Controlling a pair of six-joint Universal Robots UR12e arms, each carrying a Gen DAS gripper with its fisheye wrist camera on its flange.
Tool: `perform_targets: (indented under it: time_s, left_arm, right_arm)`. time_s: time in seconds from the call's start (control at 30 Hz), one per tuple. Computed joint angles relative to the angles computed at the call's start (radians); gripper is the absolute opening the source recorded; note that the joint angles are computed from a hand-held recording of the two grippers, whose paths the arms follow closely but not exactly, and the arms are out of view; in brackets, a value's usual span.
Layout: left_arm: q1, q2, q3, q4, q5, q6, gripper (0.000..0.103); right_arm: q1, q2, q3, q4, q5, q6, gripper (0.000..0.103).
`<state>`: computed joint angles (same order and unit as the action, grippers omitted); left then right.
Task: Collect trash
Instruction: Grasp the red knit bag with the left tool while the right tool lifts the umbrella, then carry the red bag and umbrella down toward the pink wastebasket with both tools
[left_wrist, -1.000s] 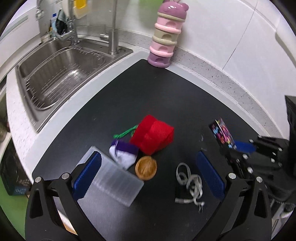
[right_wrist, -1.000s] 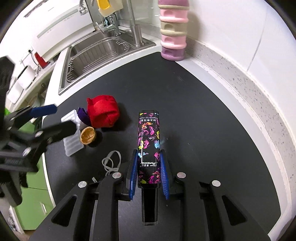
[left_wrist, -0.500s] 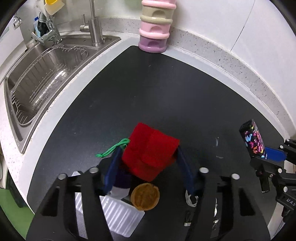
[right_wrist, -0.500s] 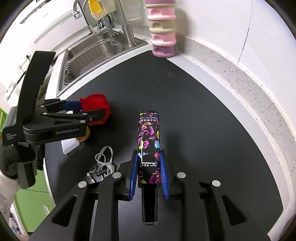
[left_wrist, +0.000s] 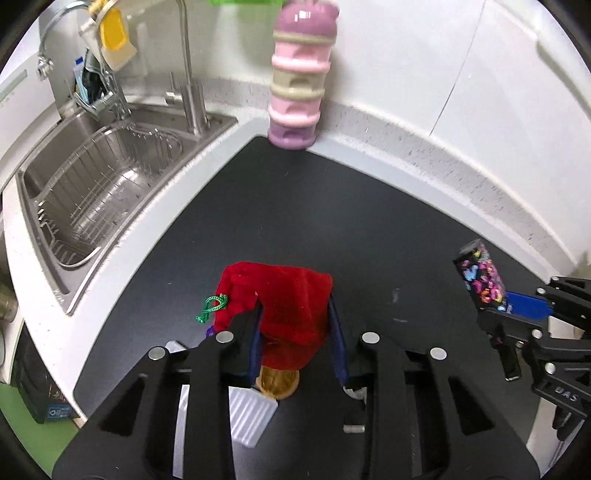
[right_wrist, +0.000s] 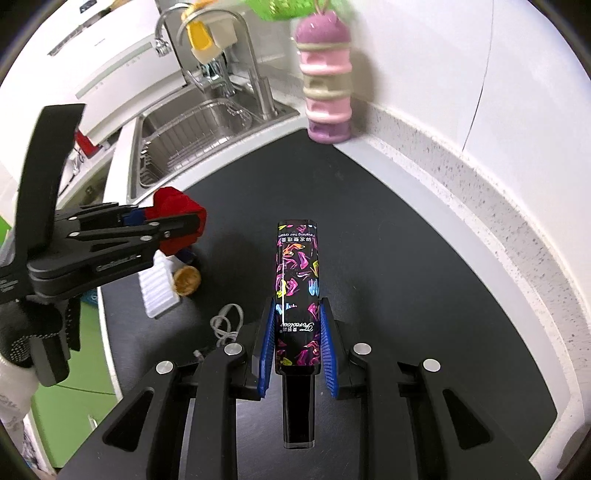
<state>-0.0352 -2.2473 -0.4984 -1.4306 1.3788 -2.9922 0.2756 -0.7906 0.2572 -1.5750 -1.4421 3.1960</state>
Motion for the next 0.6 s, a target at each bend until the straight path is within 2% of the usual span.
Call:
perform_targets:
  time_s: [0.2, 0.4, 0.6]
  left_arm:
    - [0.014, 0.097, -0.109, 0.06, -0.003, -0.002, 0.03]
    - [0.052, 0.23, -0.272, 0.123, 0.002, -0.009, 0.03]
    - [0.117, 0.384, -0.46, 0.197, 0.028, -0.016, 0.03]
  right_arm:
    - [0.021, -0.038, 0.025, -0.05, -0.006, -0.014, 0.022]
    - [0.059, -0.056, 0.02, -0.086, 0.005, -0.041, 0.022]
    - [0.12, -0.01, -0.083, -0.066, 0.024, -0.083, 0.022]
